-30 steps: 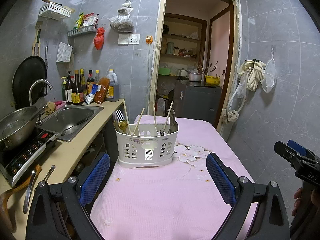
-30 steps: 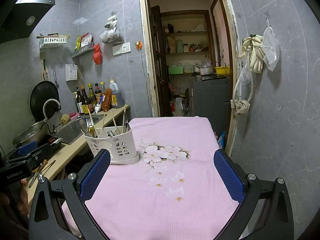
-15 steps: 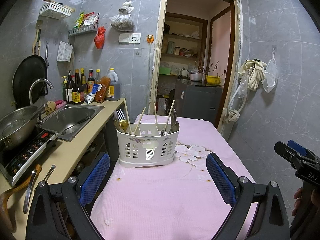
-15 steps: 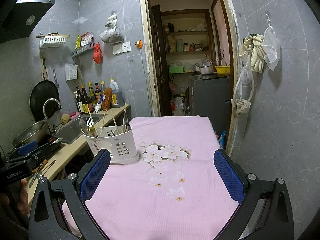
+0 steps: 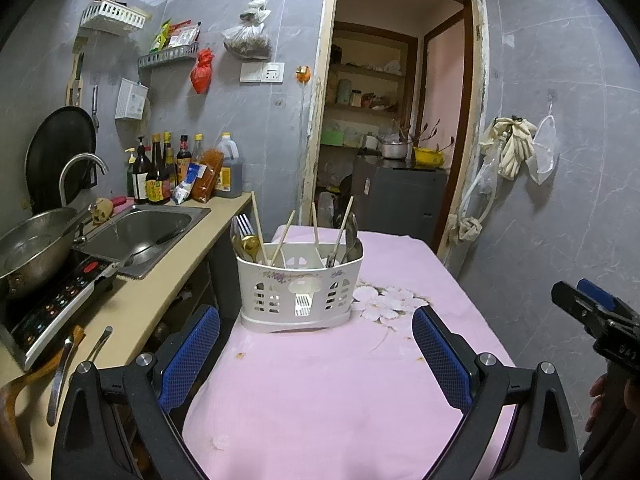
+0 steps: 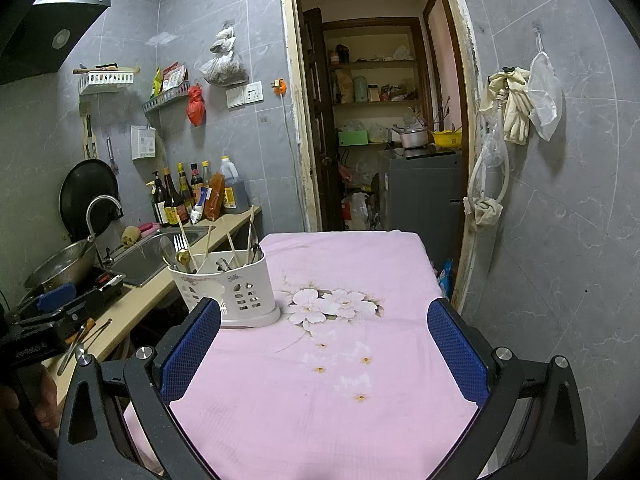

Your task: Organize utensils

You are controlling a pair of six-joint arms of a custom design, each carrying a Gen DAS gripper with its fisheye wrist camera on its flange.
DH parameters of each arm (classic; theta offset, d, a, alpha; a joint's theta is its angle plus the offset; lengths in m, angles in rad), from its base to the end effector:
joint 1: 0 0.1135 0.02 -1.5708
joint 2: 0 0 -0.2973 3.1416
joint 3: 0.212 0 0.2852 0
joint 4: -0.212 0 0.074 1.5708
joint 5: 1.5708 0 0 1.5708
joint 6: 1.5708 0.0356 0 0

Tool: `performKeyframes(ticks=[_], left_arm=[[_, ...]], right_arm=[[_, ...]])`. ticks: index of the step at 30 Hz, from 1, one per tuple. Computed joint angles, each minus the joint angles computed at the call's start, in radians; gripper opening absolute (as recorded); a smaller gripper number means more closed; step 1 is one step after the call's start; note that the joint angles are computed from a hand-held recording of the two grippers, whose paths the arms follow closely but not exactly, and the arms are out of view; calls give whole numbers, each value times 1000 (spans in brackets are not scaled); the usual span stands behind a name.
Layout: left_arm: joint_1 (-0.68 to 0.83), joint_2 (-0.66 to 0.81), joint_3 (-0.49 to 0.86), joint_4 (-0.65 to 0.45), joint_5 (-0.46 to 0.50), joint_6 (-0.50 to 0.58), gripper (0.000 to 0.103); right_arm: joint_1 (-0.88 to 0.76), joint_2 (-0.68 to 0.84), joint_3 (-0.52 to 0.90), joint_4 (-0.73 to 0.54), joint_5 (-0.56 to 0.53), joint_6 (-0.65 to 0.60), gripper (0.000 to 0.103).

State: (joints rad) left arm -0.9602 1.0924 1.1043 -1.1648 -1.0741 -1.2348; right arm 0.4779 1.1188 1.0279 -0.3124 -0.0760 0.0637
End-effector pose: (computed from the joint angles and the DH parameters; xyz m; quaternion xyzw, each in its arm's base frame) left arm 0.1392 -0.1444 0.3576 -0.2202 0.8181 0.0695 0.5267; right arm 0.2420 0.1284 0.3724 -0.1919 0.8117 0.1779 0.5222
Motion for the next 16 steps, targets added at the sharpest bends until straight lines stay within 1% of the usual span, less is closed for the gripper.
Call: performKeyframes(ticks=[2,3,5,9,10,12,15,16], left_arm=[[-17,5,-1,-34,-9,-45,98],[-22,6,-2,-33,-11,-50,98],[-29,-3,-15,-35,-13,-59,97],[-18,-15,-26,-19,-8,-42,97],[-24,-13,-26,-27,-10,-57,97],[-16,-17,-27,-19,-6,-40,97],[-32,-9,-26,-44,-11,-79,98],[-32,-10,-27,-44,-10,-78,98]], right_arm=[[2,-6,-2,-2,1,-1,102],[2,-7,-1,-4,1,-2,102],[2,-8,1,-8,1,-2,102],[4,-11,-1,-9,4,-3,102],[4,-15,-2,-12,3,-6,102],[4,-20,-2,-17,3,-8,102],[6,-19,-1,-18,5,-7,102],[7,-17,-1,-17,5,-6,102]])
